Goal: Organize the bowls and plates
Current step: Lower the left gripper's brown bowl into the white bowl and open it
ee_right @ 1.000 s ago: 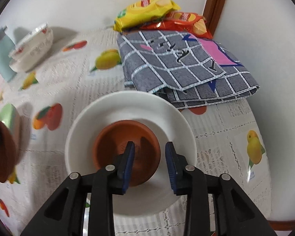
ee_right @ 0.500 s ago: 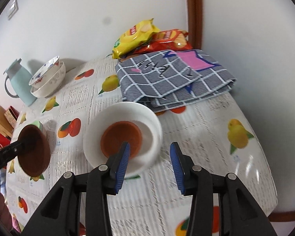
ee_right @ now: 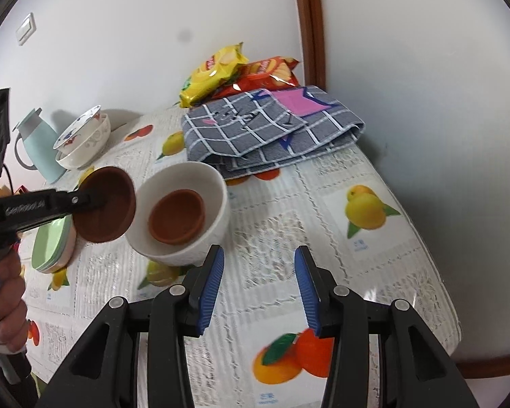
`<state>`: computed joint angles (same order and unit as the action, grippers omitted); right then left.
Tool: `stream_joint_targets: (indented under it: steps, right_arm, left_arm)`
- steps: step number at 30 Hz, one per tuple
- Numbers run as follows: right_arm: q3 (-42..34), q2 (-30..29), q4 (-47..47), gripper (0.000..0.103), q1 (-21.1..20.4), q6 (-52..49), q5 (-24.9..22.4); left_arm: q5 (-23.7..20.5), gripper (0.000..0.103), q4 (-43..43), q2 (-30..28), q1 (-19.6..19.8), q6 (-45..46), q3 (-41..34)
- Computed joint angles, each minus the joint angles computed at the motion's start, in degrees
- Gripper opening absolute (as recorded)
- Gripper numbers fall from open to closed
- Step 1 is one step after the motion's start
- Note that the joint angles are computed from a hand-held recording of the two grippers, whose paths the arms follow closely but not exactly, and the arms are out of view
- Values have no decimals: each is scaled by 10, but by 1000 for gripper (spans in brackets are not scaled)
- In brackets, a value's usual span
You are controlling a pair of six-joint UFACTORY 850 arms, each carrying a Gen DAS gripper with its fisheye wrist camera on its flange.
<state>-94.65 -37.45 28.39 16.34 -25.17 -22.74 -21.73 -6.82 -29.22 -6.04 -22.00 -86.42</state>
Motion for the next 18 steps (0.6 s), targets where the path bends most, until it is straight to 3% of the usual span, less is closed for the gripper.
stream_joint_targets:
  steps: [3,10,15,18]
  right_arm:
    - [-2,-8,58,43,-11,-36,-18]
    - [-3,-17,80,43,-24,-38,-33]
    - [2,-15,222,43,-42,-143,-81]
    - [9,-8,241,43,-43,-165,-79]
  left_arm:
    - [-8,10,-4,-19,-4,6,-20]
    - [-32,10,59,-55,-12,-49,-60]
    - [-50,10,84,-75,-17,-61,-83]
    - [-51,10,74,-82,-16,-52,-88]
